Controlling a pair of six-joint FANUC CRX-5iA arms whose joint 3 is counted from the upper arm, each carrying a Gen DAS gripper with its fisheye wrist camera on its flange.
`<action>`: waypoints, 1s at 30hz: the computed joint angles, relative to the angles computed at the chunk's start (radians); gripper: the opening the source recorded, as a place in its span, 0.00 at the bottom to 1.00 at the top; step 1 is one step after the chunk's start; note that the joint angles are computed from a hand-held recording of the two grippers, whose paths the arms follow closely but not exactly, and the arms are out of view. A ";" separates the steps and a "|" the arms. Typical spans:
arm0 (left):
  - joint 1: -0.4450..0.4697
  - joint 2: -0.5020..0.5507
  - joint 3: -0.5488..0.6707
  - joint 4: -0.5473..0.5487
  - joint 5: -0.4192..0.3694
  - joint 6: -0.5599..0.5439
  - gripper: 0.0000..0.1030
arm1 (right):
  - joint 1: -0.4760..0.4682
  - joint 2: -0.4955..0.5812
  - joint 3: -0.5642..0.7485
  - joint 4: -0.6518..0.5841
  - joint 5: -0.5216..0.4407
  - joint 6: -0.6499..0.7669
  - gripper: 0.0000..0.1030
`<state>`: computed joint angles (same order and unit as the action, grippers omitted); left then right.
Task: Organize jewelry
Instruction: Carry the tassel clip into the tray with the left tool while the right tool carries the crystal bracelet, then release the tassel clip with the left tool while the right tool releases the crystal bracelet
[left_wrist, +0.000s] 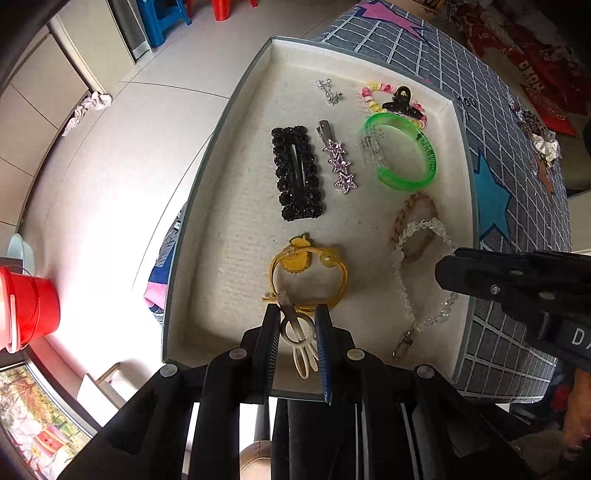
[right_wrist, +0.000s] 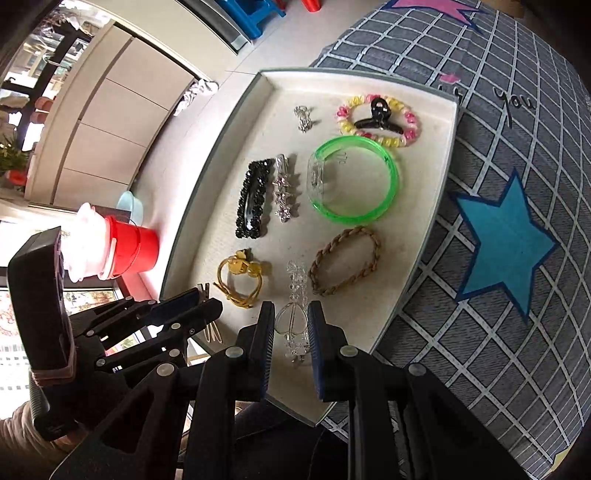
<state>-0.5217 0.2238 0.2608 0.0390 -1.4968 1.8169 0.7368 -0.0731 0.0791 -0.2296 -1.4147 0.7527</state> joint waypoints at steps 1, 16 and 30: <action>-0.003 0.004 -0.001 -0.004 0.002 -0.003 0.26 | 0.001 0.006 -0.003 0.004 -0.001 0.004 0.19; -0.046 0.063 0.059 -0.075 -0.017 -0.007 0.26 | 0.021 0.070 -0.015 0.059 -0.073 0.036 0.19; -0.089 0.082 0.131 -0.115 -0.077 0.015 0.26 | 0.029 0.028 0.013 0.129 -0.030 0.005 0.47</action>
